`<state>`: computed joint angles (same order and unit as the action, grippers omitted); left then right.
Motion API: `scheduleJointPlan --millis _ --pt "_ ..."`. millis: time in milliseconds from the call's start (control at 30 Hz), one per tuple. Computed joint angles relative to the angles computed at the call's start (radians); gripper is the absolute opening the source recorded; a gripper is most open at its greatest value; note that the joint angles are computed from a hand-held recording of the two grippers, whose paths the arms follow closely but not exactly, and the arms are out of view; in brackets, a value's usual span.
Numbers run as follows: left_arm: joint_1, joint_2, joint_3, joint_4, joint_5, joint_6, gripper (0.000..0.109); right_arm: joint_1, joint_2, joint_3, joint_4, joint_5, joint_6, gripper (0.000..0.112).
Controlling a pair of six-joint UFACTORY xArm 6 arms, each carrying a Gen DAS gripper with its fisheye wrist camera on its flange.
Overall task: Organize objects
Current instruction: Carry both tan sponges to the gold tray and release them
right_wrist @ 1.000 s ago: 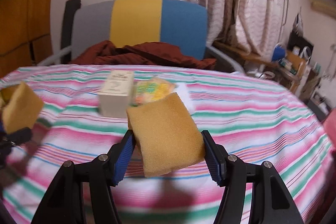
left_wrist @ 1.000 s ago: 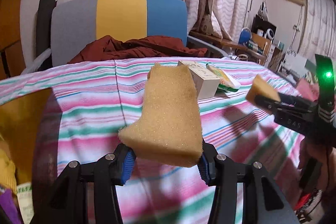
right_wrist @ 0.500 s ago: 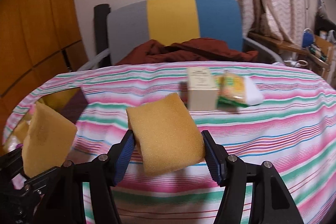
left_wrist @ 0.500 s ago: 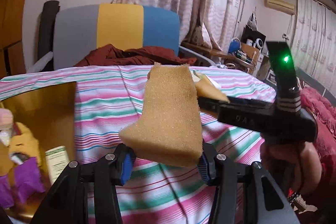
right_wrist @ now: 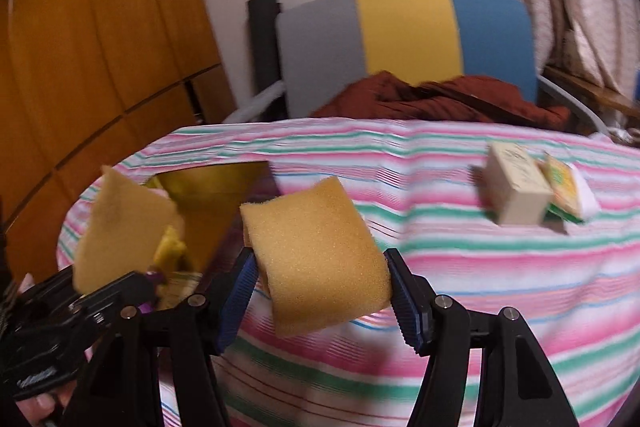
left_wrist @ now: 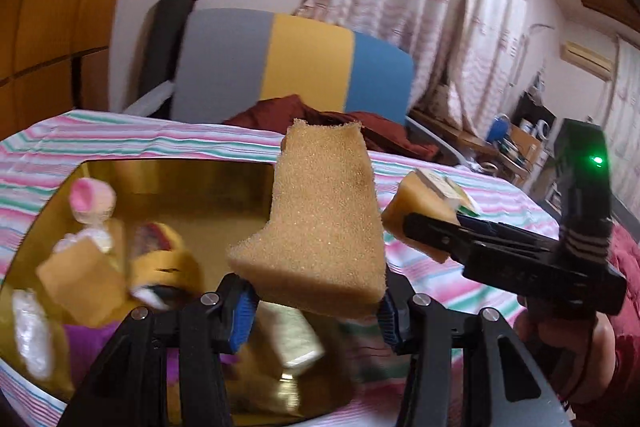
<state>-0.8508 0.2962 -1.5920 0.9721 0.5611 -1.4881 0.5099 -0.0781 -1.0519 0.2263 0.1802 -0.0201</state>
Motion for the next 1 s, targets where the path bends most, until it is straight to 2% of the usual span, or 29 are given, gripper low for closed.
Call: scheduleJointPlan --millis 300,467,500,567,600,667,767,933,1000 --pt "0.096 -0.097 0.118 -0.061 0.008 -0.01 0.05 0.096 0.203 -0.273 0.064 0.103 -0.087 0.064" --pt "0.159 -0.111 0.142 -0.188 0.015 0.083 0.05 0.111 0.348 -0.463 -0.013 0.176 -0.024 0.066" --pt "0.169 -0.111 0.146 -0.214 0.004 0.1 0.05 0.112 0.375 -0.499 -0.007 0.193 -0.023 0.067" --pt "0.186 -0.112 0.158 -0.243 -0.01 0.11 0.05 0.112 0.439 -0.588 0.037 0.249 -0.044 0.079" --pt "0.193 -0.112 0.163 -0.256 -0.016 0.117 0.05 0.112 0.451 -0.602 0.015 0.253 -0.02 0.085" --pt "0.204 -0.111 0.17 -0.278 -0.026 0.126 0.05 0.11 0.461 -0.608 -0.004 0.244 0.005 0.087" --pt "0.212 -0.109 0.172 -0.299 -0.025 0.146 0.05 0.109 0.412 -0.526 0.02 0.185 0.01 0.095" --pt "0.222 -0.073 0.127 -0.358 -0.006 0.211 0.051 0.111 0.324 -0.394 0.126 0.094 -0.025 0.097" --pt "0.225 -0.05 0.09 -0.396 0.014 0.257 0.052 0.112 0.304 -0.37 0.207 0.086 -0.077 0.098"
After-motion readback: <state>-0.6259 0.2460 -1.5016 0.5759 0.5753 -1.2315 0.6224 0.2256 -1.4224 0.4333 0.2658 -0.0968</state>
